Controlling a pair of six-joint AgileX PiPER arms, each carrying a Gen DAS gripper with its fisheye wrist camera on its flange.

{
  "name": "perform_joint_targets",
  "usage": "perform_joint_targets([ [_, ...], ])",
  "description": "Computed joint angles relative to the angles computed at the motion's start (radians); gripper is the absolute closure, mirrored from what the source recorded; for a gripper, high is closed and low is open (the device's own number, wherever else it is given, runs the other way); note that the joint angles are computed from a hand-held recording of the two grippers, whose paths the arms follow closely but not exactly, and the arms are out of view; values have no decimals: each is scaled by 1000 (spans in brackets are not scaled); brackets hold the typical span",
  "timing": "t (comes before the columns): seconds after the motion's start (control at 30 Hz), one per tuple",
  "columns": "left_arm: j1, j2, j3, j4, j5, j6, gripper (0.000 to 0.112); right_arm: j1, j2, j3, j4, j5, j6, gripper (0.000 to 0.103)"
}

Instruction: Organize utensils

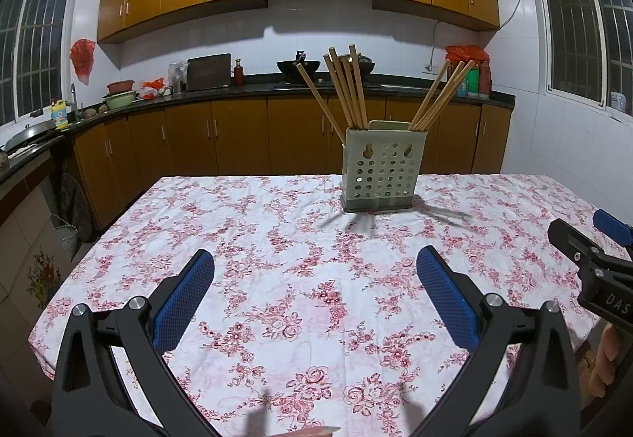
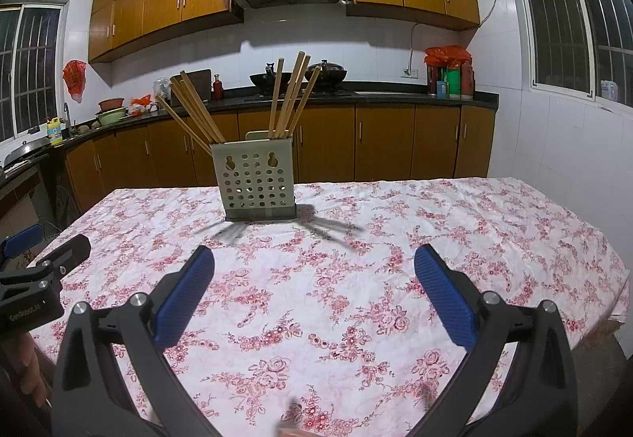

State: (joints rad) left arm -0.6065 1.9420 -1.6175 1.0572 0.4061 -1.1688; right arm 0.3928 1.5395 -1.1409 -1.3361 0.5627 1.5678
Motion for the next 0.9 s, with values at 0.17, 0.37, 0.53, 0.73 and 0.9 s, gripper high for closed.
perform_joint_targets([
  [0.17, -3, 0, 1, 1, 1, -1, 11, -1, 1, -3, 3, 0, -3, 4],
  [0.37, -7, 1, -2, 1, 5, -1, 11, 2, 1, 2, -1, 2, 7, 4],
  [0.53, -8, 2, -3, 0, 6, -2, 11, 12, 2, 7, -6, 12, 20, 4],
  [0.73, -8, 2, -4, -5, 7, 3, 11, 18, 2, 10, -5, 17, 24, 4],
  [0.9, -7, 2, -3, -6, 4, 5, 11, 19, 4, 7, 1, 18, 21, 4],
])
